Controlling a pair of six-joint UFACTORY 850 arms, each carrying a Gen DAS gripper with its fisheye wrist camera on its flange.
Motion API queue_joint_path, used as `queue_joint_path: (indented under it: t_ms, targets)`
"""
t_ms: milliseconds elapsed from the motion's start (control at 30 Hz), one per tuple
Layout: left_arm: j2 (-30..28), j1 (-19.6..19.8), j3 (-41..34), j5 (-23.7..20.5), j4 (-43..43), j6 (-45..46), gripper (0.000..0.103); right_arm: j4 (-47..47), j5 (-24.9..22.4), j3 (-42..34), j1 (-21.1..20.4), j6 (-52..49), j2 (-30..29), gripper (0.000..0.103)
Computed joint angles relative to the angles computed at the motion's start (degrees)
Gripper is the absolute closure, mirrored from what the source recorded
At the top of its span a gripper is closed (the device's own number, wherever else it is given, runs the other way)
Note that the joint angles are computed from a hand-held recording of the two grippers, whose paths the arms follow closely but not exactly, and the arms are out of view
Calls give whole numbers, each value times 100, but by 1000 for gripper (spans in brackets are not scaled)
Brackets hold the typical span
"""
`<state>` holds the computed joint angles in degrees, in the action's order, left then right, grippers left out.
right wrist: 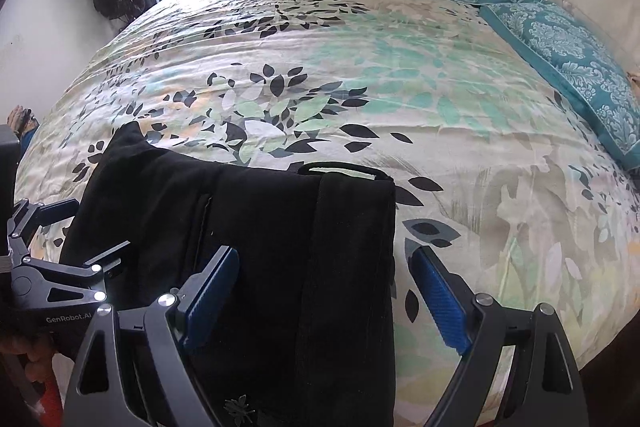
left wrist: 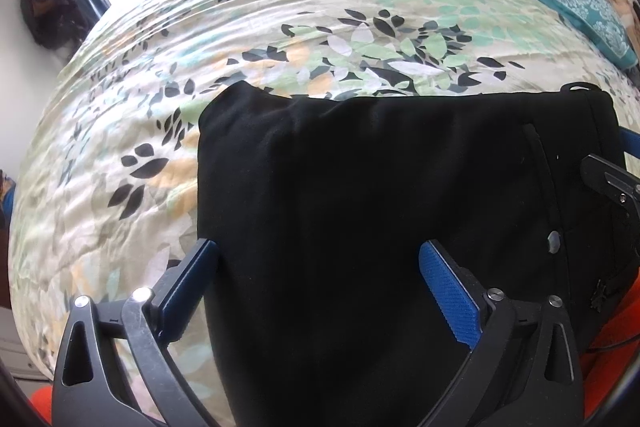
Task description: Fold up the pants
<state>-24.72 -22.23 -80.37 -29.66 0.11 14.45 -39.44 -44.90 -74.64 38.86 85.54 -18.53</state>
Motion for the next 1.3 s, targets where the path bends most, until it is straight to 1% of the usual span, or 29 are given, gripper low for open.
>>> queue_joint_path:
  t_ms: [167, 267, 433, 467, 500, 533, 600, 667, 800, 900, 967, 1033, 1100, 1167, 1200, 1233, 1267, 1300]
  targets:
    - [12, -3, -5, -20, 38, -20, 2, -78, -176, 30, 47, 91, 66, 15]
    - [118, 32, 68, 2, -107, 134, 3, -81, -282, 46, 82, 133, 116, 15]
    - [871, 262, 701, 418, -1012, 1437, 3, -34, -560, 80, 283, 249, 315, 14]
    - [1041, 337, 822, 443, -1222, 1737, 3, 11, -604, 92, 346, 272, 373, 11]
    - [1207, 417, 936, 433, -1419, 2002, 3, 95, -678, 96, 416, 305, 428, 8]
    - [1377, 507, 1044, 380, -1624, 2263, 3, 196, -811, 77, 497, 354, 465, 2]
    - [1694, 708, 1233, 232, -2158, 2854, 3, 327, -994, 83, 697, 579, 573, 1]
    - [2000, 869, 1417, 141, -2435, 3156, 3, 423, -1082, 123, 925, 883, 710, 1]
    - [2539, 1010, 1763, 269, -2287, 2884, 3, 536, -1223, 136, 1406, 1515, 869, 0]
    - [2883, 1088, 2016, 456, -2260, 2748, 3, 716, -1515, -45, 1656, 1596, 768, 0]
    - [2969, 1132, 2021, 318, -2232, 2633, 3, 747, -1668, -161, 1783, 1700, 700, 0]
    - [2958, 1220, 1926, -43, -2456, 2727, 2, 700, -1680, -229, 1871, 1807, 676, 0]
    - [2924, 1280, 1856, -204, -2735, 2886, 1, 564, -1727, -300, 1941, 1870, 648, 0]
    - [2776, 1255, 1815, 14, -2916, 3027, 1, 317, -1483, -156, 1882, 1950, 759, 0]
    - [2605, 1219, 1741, 77, -2926, 3053, 1, 178, -1176, 51, 1759, 1993, 893, 0]
    - [2318, 1195, 1572, -12, -2961, 3112, 1, -25, -816, 313, 1588, 2056, 1043, 0]
    - [1957, 1188, 1333, -232, -3018, 3193, 1, -222, -399, 595, 1371, 2120, 1181, 0]
    - [1593, 1168, 1085, -445, -2925, 3146, 1, -217, 52, 880, 1079, 2052, 1302, 0]
